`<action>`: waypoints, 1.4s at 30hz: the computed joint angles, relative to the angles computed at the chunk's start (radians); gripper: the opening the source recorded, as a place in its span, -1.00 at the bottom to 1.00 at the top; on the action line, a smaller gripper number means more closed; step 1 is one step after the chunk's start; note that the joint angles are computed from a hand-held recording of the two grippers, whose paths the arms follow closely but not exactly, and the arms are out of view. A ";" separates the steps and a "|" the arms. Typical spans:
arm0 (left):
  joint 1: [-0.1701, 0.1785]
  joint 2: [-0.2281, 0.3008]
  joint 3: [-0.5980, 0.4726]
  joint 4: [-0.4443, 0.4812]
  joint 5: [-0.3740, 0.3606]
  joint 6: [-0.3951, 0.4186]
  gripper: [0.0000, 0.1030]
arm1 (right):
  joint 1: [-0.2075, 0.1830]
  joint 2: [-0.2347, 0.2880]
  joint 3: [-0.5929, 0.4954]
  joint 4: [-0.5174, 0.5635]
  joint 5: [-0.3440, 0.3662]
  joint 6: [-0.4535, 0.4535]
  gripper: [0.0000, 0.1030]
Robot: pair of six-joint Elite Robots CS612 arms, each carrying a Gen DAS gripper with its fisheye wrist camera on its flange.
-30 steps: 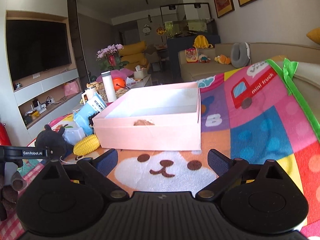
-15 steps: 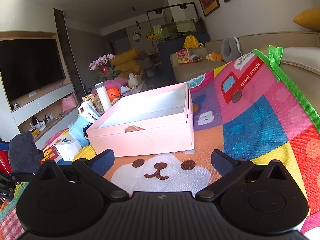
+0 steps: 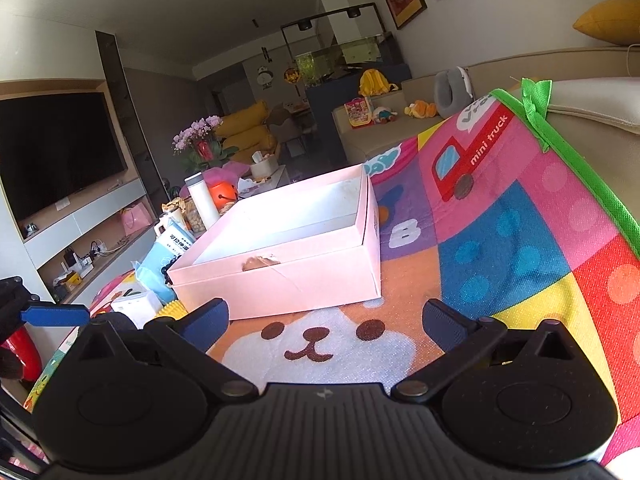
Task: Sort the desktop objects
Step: 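Lift the plush cat with the left gripper while the right gripper carries the pink pig toward the pink box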
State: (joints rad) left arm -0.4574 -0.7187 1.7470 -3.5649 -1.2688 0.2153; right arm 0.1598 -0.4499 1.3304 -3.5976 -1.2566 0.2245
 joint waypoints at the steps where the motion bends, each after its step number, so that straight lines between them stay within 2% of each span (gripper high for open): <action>1: 0.000 -0.001 0.009 -0.035 0.006 -0.017 0.94 | 0.000 0.000 0.000 -0.001 -0.002 0.002 1.00; 5: -0.006 -0.012 0.048 -0.110 0.098 -0.160 0.99 | 0.001 0.000 -0.001 0.004 -0.010 0.001 1.00; 10: 0.012 -0.050 0.121 -0.064 0.147 -0.374 1.00 | 0.008 -0.006 0.010 -0.009 -0.033 -0.033 1.00; 11: 0.016 -0.054 0.132 -0.063 0.160 -0.405 1.00 | 0.011 -0.015 0.021 -0.008 -0.032 -0.066 1.00; 13: 0.028 -0.059 0.149 -0.064 0.175 -0.466 1.00 | 0.013 -0.040 0.061 -0.026 0.024 -0.159 1.00; 16: 0.052 -0.061 0.159 -0.056 0.170 -0.591 1.00 | 0.026 -0.080 0.129 -0.058 0.156 -0.379 1.00; 18: 0.065 -0.056 0.160 -0.075 0.151 -0.655 1.00 | 0.047 -0.095 0.151 -0.031 0.190 -0.509 1.00; 20: 0.070 -0.047 0.162 -0.111 0.156 -0.683 1.00 | 0.070 -0.095 0.149 0.014 0.181 -0.605 1.00; 22: 0.069 -0.035 0.167 -0.154 0.180 -0.688 1.00 | 0.098 -0.077 0.128 0.021 0.113 -0.699 0.99; 23: 0.069 -0.029 0.170 -0.179 0.190 -0.686 1.00 | 0.108 -0.068 0.116 0.018 0.077 -0.724 0.88; 24: 0.071 -0.023 0.173 -0.201 0.196 -0.684 1.00 | 0.113 -0.067 0.105 0.047 0.063 -0.745 0.65; 25: 0.073 -0.019 0.176 -0.219 0.201 -0.686 1.00 | 0.113 -0.070 0.095 0.091 0.076 -0.738 0.42; 28: 0.083 -0.012 0.185 -0.251 0.231 -0.721 1.00 | 0.113 -0.081 0.067 0.173 0.096 -0.662 0.30; 30: 0.090 -0.011 0.189 -0.267 0.256 -0.741 1.00 | 0.107 -0.090 0.048 0.237 0.148 -0.579 0.29; 32: 0.094 -0.009 0.190 -0.294 0.267 -0.739 1.00 | 0.085 -0.091 0.006 0.355 0.289 -0.441 0.28; 33: 0.097 -0.008 0.191 -0.309 0.263 -0.734 1.00 | 0.071 -0.083 -0.030 0.442 0.384 -0.359 0.28; 34: 0.099 -0.006 0.190 -0.322 0.254 -0.728 1.00 | 0.063 -0.074 -0.059 0.513 0.447 -0.310 0.28; 36: 0.105 -0.003 0.184 -0.340 0.227 -0.711 1.00 | 0.057 -0.048 -0.114 0.629 0.511 -0.257 0.29; 37: 0.105 -0.002 0.181 -0.337 0.224 -0.703 1.00 | 0.058 -0.038 -0.131 0.660 0.506 -0.251 0.29; 39: 0.099 0.000 0.174 -0.322 0.236 -0.682 1.00 | 0.065 -0.025 -0.146 0.663 0.441 -0.240 0.32; 41: 0.096 0.003 0.169 -0.318 0.226 -0.657 1.00 | 0.057 -0.014 -0.148 0.614 0.446 -0.193 0.37; 42: 0.096 0.005 0.168 -0.315 0.211 -0.648 1.00 | 0.054 -0.014 -0.143 0.582 0.426 -0.175 0.40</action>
